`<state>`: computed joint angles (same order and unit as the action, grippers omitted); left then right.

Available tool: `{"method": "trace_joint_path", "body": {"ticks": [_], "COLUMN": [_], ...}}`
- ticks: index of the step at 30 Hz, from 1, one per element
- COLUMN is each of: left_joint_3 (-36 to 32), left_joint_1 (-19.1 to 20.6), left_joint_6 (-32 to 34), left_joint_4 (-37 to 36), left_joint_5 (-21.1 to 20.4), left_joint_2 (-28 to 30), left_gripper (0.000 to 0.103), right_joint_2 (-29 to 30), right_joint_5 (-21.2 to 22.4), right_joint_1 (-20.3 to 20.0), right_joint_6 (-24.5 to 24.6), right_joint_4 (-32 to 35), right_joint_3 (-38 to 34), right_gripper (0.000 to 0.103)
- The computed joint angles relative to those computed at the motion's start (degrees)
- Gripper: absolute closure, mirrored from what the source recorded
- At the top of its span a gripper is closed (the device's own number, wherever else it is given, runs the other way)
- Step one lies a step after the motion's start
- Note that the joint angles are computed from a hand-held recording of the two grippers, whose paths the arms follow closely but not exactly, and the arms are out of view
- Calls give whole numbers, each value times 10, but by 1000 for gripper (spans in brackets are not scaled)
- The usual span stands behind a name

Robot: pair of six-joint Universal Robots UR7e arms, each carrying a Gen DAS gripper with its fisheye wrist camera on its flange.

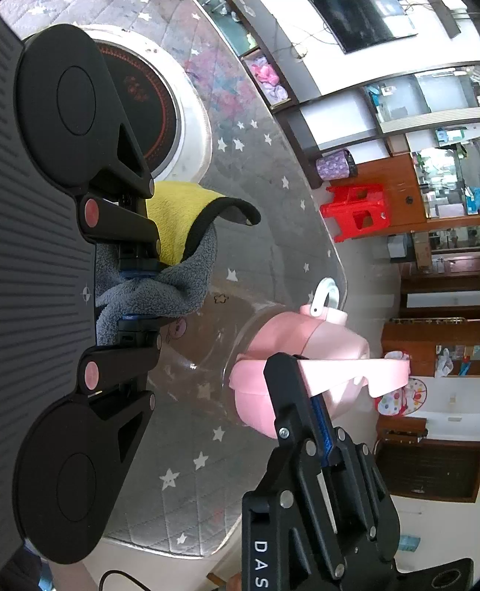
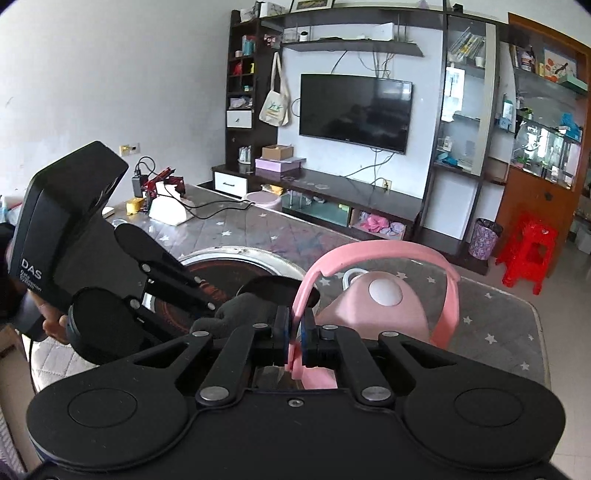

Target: Clean container

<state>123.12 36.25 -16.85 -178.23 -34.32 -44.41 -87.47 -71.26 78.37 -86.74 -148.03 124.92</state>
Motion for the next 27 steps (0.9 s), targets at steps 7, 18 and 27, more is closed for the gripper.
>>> {"method": "trace_joint_path", "body": {"ticks": [7,18,27], "left_joint_3": [11,28,35], "left_joint_1": [-3,-8,-16], "left_joint_6": [-20,-32,-30], "left_joint_4": [18,22,2], "left_joint_5": [13,0,-18], "left_joint_2": [-15,-20,-5], "left_gripper": [86,86,86], "right_joint_2": [-11,-58,-80], "right_joint_5": [-3,-50,-54], "right_joint_1": [-6,-2,-9], "right_joint_6": [-12,-101,-147], "right_joint_4": [58,183,152], "right_joint_3": [-11,-18,13], "right_gripper": [96,96,93]}}
